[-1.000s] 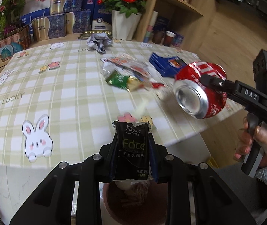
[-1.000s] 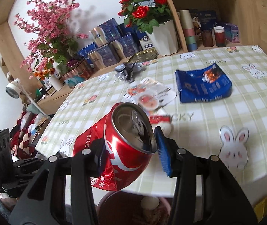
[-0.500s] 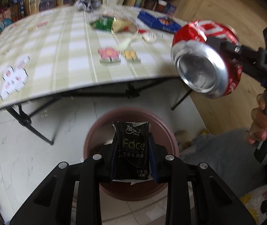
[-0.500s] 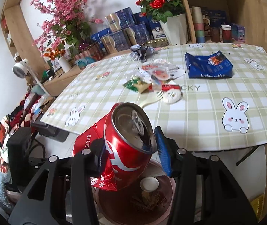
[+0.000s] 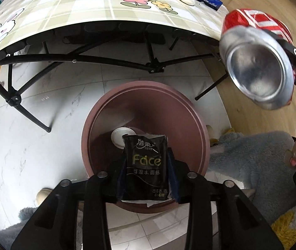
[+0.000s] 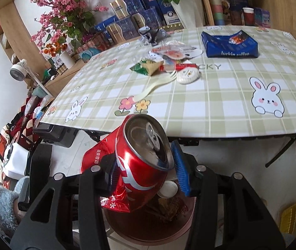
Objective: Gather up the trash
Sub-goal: 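Carry the tissue pack and red can over the bin and release both, then open the right tool over the bin and withdraw both tools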
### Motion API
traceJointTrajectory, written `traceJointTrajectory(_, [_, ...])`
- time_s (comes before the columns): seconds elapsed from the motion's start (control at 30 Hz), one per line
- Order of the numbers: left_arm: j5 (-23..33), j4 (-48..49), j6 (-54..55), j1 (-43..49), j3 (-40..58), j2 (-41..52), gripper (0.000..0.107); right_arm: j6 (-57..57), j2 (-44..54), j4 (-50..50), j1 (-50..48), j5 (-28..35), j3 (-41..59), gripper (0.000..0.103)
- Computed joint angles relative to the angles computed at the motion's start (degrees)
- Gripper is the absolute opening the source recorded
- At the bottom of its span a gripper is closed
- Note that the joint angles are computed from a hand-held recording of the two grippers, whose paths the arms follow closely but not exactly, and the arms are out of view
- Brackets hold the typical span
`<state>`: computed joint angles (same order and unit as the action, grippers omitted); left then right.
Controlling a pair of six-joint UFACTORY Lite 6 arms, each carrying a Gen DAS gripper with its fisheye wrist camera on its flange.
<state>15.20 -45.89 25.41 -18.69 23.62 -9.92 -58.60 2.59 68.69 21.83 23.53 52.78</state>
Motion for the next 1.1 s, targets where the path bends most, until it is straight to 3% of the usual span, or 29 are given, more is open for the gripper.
traceJointTrajectory(0.23, [0.8, 3.6, -3.9, 1.8, -0.8, -3.8, 0.061, 1.1, -0.7, -0.9, 1.1, -0.9, -1.9, 0.048])
traceJointTrajectory(0.4, [3.8, 19.3, -21.6, 4.2, -0.9, -13.1, 0.077, 2.3, -0.9, -1.8, 2.0, -1.4, -2.5, 0.048])
traceJointTrajectory(0.53, [6.8, 37.2, -39.5, 4.5, 0.2, -21.6, 0.087, 3.7, -0.2, -3.0, 2.3, -1.7, -2.7, 0.048])
traceJointTrajectory(0.7, [12.0, 59.3, -58.9, 3.0, 3.8, -28.8, 0.094, 7.7, 1.3, -7.0, 3.4, -2.6, -2.6, 0.048])
traceJointTrajectory(0.8, [13.0, 64.9, -62.6, 3.8, 4.3, -31.0, 0.096, 10.4, 2.6, -10.1, 4.1, -3.2, -2.6, 0.048])
traceJointTrajectory(1.1, [14.6, 68.2, -64.6, 6.0, 2.9, -34.7, 0.097, 19.3, 7.3, -19.8, 7.0, -2.8, -2.8, 0.048])
